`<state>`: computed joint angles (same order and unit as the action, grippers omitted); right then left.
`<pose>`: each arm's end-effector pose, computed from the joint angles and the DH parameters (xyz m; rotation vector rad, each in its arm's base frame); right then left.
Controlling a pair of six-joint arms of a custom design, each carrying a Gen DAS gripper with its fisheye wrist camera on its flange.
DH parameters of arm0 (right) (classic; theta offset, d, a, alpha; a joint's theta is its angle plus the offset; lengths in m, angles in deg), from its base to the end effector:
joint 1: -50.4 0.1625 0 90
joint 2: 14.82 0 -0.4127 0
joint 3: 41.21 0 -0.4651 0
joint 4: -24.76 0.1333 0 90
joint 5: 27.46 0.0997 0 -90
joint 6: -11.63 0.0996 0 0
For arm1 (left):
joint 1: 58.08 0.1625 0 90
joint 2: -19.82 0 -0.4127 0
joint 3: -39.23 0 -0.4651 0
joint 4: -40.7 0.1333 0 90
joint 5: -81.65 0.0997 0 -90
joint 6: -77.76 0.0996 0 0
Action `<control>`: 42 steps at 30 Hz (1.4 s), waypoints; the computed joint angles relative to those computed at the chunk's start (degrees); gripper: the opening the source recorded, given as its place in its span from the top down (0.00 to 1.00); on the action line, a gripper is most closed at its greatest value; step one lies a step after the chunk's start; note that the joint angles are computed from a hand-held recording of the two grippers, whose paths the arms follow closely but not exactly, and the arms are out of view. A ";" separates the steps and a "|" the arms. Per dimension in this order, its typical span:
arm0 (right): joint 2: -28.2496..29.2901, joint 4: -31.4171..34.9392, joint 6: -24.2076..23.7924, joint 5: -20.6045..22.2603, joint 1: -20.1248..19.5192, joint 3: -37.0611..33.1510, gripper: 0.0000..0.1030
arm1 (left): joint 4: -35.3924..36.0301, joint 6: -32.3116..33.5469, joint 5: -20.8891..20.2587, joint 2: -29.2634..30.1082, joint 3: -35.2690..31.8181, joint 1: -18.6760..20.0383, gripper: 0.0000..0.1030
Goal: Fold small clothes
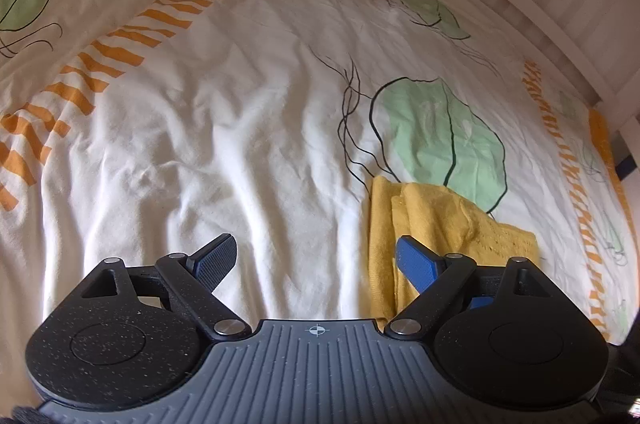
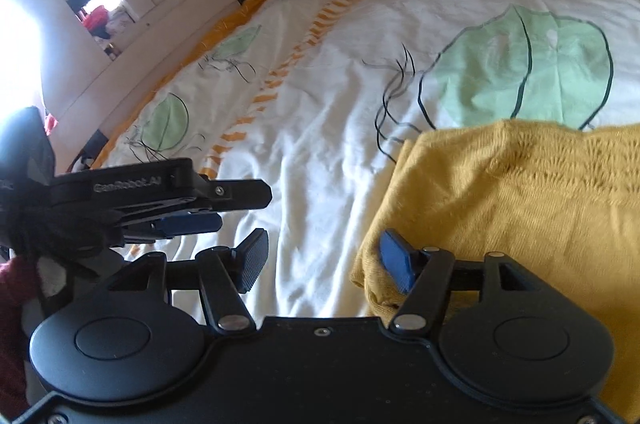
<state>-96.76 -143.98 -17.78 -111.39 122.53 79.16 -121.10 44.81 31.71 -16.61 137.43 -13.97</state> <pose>-0.0357 -0.5793 0.2710 0.3337 -2.7639 0.9951 -0.3390 -0.6036 -0.0599 0.2104 2.5931 -0.7782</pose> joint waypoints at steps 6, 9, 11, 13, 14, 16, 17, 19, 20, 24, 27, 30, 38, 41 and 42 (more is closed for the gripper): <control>-4.82 -1.41 1.64 4.67 -1.83 2.13 0.35 | 0.28 0.06 -0.37 0.07 -0.21 0.19 0.16; -7.66 -2.07 2.53 6.55 -3.55 3.64 0.34 | 0.38 0.58 -0.74 0.23 -0.28 0.04 0.16; -9.19 -3.05 3.03 6.99 -4.74 4.72 0.32 | 0.67 0.77 -0.73 0.43 -0.39 -0.13 0.16; -10.04 -3.78 3.39 6.21 -5.64 5.45 0.32 | 1.03 1.17 -0.87 0.64 -0.55 -0.24 0.16; -10.24 -4.08 3.51 5.57 -6.01 5.74 0.32 | 1.27 1.36 -0.92 0.75 -0.66 -0.31 0.16; -10.31 -4.91 3.29 3.82 -6.66 6.31 0.32 | 1.71 1.89 -0.98 0.98 -0.81 -0.50 0.16; -10.27 -5.79 2.81 2.73 -6.89 6.75 0.32 | 1.87 2.19 -1.03 1.08 -0.84 -0.60 0.16; -10.16 -7.02 1.58 0.85 -7.16 7.61 0.33 | 2.07 2.76 -1.14 1.24 -0.89 -0.81 0.16; -10.14 -7.29 0.76 0.51 -7.32 8.09 0.35 | 2.15 3.02 -1.19 1.33 -0.94 -0.91 0.16; -9.21 -6.18 -5.62 -1.39 -6.66 9.92 0.39 | 2.67 4.07 -1.19 2.01 -1.36 -1.36 0.16; -8.24 -1.45 -7.66 -1.01 -6.77 10.39 0.39 | 2.46 5.48 -1.31 2.83 -1.72 -1.77 0.16; -7.31 -1.11 -9.63 0.10 -6.58 10.94 0.38 | 2.20 7.32 -1.23 3.99 -2.33 -2.20 0.16; -10.74 -1.39 -7.78 4.19 -8.43 10.96 0.38 | -2.45 13.27 -3.73 7.34 -4.19 -2.11 0.16; -12.39 -2.35 -7.37 5.07 -9.72 11.38 0.38 | -4.58 13.94 -5.54 9.04 -5.63 -1.40 0.16; -12.64 -2.83 -7.37 5.21 -10.02 11.38 0.38 | -5.21 13.89 -6.20 9.55 -6.10 -1.12 0.16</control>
<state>-109.40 -146.81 -25.15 -106.18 112.51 90.54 -126.31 58.70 25.51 -7.06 131.33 -15.09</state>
